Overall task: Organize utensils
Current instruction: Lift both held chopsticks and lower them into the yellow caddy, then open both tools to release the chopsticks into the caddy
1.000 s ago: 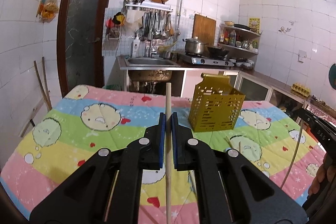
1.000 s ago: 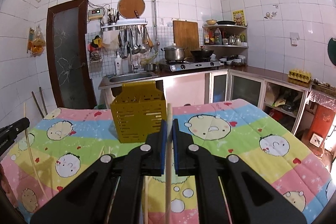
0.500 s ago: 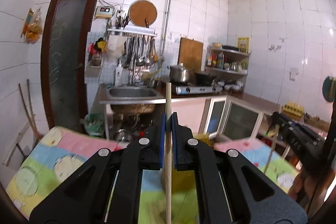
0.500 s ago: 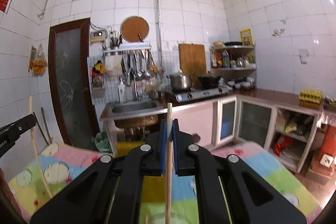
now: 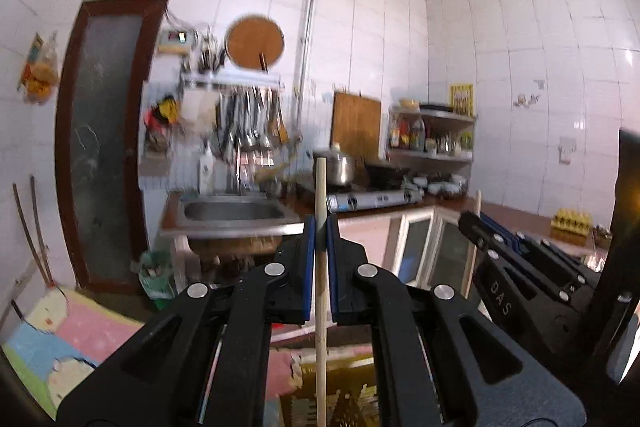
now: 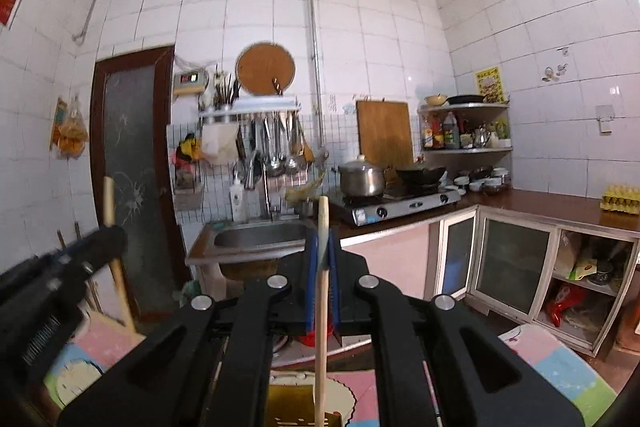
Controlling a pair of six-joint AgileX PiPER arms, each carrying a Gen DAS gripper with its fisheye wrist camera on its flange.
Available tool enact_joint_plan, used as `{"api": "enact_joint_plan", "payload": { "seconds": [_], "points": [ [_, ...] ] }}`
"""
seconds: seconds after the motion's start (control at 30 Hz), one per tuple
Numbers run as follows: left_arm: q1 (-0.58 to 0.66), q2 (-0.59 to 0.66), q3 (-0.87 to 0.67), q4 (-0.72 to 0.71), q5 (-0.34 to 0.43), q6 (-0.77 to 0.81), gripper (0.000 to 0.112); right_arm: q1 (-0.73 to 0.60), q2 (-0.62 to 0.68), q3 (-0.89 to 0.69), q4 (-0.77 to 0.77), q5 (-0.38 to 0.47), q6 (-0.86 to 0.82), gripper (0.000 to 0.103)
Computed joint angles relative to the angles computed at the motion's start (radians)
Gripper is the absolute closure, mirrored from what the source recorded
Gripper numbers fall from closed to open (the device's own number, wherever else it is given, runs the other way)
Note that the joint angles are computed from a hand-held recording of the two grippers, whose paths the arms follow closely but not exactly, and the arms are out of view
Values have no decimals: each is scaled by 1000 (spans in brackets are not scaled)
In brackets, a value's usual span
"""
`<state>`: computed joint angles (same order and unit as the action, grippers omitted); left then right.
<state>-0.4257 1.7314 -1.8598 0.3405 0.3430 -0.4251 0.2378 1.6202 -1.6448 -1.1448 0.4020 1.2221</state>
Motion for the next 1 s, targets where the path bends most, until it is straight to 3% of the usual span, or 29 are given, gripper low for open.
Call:
{"api": "enact_joint_plan", "payload": {
  "seconds": [0.17,0.33,0.37,0.4,0.5,0.6,0.73,1.0],
  "points": [
    [15,38,106,63,-67,-60,108,-33,33,70,-32,-51,52,97],
    [47,39,134,-111,-44,96,107,-71,38,89,210,-45,-151,96],
    [54,26,142,-119,-32,106,99,-75,33,84,275,-28,-211,95],
    [60,8,151,-120,-16,112,83,-80,22,85,314,-16,-245,92],
    [77,-61,203,-82,-10,80,50,-85,-41,116,334,30,-242,45],
    [99,-146,251,-55,25,72,25,-78,-114,153,337,75,-248,44],
    [168,-265,334,-150,67,157,14,-44,-235,235,405,156,-318,40],
    [265,-470,623,-350,80,362,14,147,-424,526,243,309,-124,37]
  ]
}}
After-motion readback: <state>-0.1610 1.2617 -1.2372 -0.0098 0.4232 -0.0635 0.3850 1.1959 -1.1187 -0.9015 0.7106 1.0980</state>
